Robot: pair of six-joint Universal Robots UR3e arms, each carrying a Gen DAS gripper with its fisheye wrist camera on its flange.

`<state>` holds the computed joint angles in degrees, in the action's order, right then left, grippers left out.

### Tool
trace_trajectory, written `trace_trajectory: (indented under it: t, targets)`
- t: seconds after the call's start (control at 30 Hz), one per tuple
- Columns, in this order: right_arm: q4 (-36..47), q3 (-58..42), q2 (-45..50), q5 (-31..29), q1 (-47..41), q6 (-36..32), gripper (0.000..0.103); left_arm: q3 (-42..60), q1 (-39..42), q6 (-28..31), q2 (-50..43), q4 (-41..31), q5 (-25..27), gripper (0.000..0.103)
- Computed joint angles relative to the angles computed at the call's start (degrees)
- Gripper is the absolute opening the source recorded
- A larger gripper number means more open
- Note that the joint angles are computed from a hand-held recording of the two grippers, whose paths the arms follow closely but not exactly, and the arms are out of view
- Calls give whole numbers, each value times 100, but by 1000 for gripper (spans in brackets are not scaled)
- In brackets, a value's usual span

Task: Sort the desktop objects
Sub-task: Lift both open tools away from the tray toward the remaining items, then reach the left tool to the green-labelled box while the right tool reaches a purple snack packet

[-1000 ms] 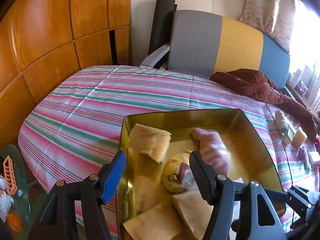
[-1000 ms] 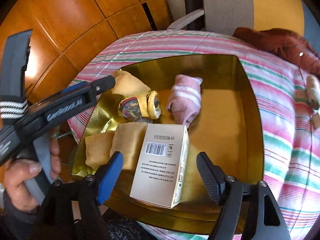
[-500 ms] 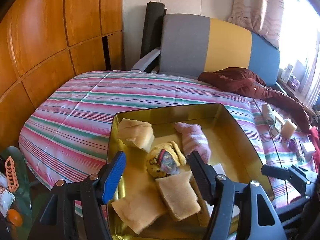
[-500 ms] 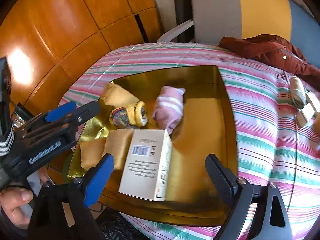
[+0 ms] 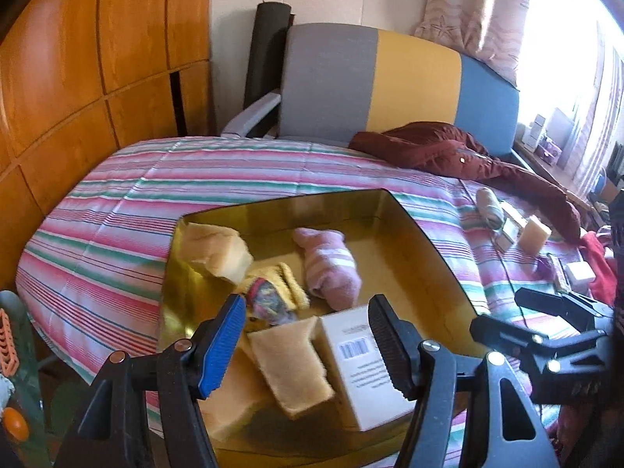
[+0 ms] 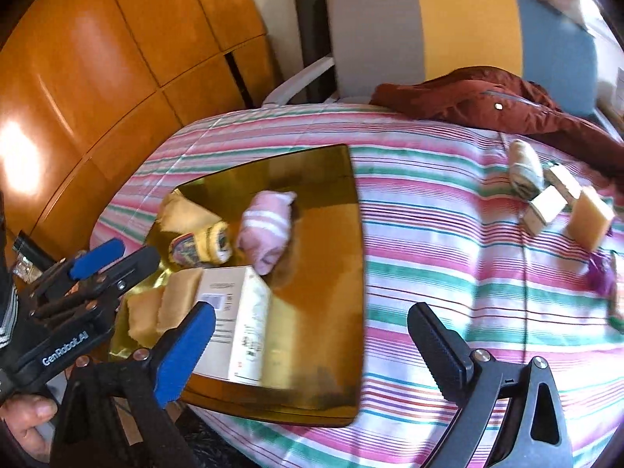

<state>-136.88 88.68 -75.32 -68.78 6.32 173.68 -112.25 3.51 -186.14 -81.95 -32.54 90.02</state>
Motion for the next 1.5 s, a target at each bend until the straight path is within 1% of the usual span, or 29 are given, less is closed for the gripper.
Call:
trace_trajectory:
  t: [0.27,0.4,0.47,0.63,0.83,0.9,1.07,1.27,1.43,1.5]
  targets:
    - [57,303,-208,-153,-591,-79,100,234,-262,-60,-288,-96,-293,66]
    - [125,436,-317,-183,-998,-163,100,503,-520,-9,-521,-125,-300,66]
    - [134,492,-359,-209,-1214,-194,100,705,-704,-30,-702,-172,-194,66]
    - [232,605,-484,-243,-1765,-266,100,1014,-946,-36,-985,-171,-304,66]
    - [316,573,-519,-463,-2371,-484,100,1460,-1197,-48,-1337,-320,-369,66]
    - [386,506,-497,-454,-2644,-536,100,1623,-1250,-34,-1454,-391,-433,66]
    - [499,186,-263,-503,-3231,-525,100,2129,-1506,-40,-1850,-597,-308,66]
    - [519,-291,176,-563,-3617,-415,100,2602,-1670,-64,-2231,-755,-404,66]
    - [394,-571,530,-334,-3620,-805,94,3074,-1837,7,-2603,-962,-382,66]
    - [375,-731,712,-292,-3537,-987,93,3265,-1892,14,-2742,-1077,-382,66]
